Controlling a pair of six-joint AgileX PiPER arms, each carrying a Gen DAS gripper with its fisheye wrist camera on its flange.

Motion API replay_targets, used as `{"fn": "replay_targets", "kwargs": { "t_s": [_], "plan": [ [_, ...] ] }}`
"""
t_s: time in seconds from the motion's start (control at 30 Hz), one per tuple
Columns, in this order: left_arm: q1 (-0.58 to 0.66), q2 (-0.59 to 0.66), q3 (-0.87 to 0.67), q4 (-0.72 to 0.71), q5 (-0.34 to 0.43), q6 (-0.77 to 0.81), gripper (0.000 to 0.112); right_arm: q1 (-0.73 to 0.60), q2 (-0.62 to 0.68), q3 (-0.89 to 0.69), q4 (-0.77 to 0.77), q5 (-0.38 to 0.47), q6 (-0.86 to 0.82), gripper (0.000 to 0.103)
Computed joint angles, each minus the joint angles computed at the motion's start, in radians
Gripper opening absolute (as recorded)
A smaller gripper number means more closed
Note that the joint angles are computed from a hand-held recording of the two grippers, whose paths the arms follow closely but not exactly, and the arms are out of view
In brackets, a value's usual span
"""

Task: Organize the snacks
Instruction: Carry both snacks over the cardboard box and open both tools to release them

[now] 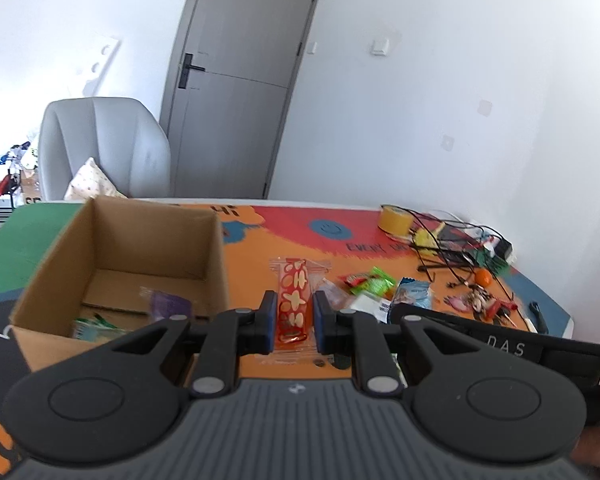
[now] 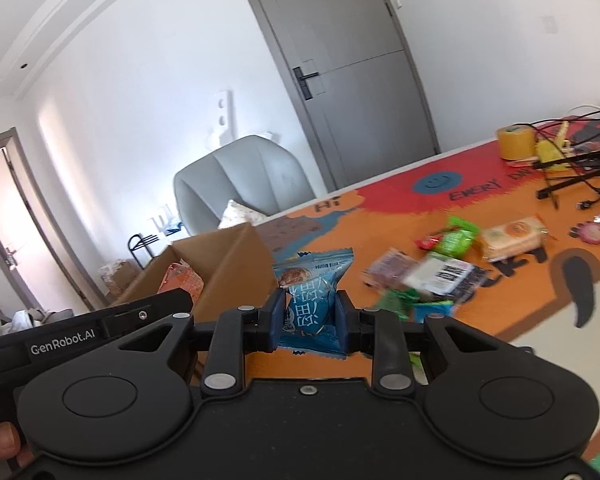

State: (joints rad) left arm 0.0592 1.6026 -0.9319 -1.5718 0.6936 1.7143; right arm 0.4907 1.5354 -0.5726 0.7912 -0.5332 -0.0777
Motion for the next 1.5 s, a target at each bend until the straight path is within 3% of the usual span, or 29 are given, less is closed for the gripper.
{"fn": "replay_targets", "kwargs": {
  "t_s": [0.37, 0.97, 1.5],
  "plan": [
    [0.102, 0.045, -0.103, 0.033, 0.031, -0.065, 0.017, 0.007, 0.078, -0.178, -0.003, 0.077, -0.080, 0.028],
    [0.157, 0.240, -0.325, 0.122, -0.009, -0.220, 0.017, -0.011, 0.258, -0.413, -0.087, 0.175, -0.056, 0.028],
    [0.235, 0.276, -0.395, 0.187, -0.005, -0.311, 0.027, 0.011, 0.399, -0.625, -0.022, 0.291, -0.137, 0.028]
  ]
}}
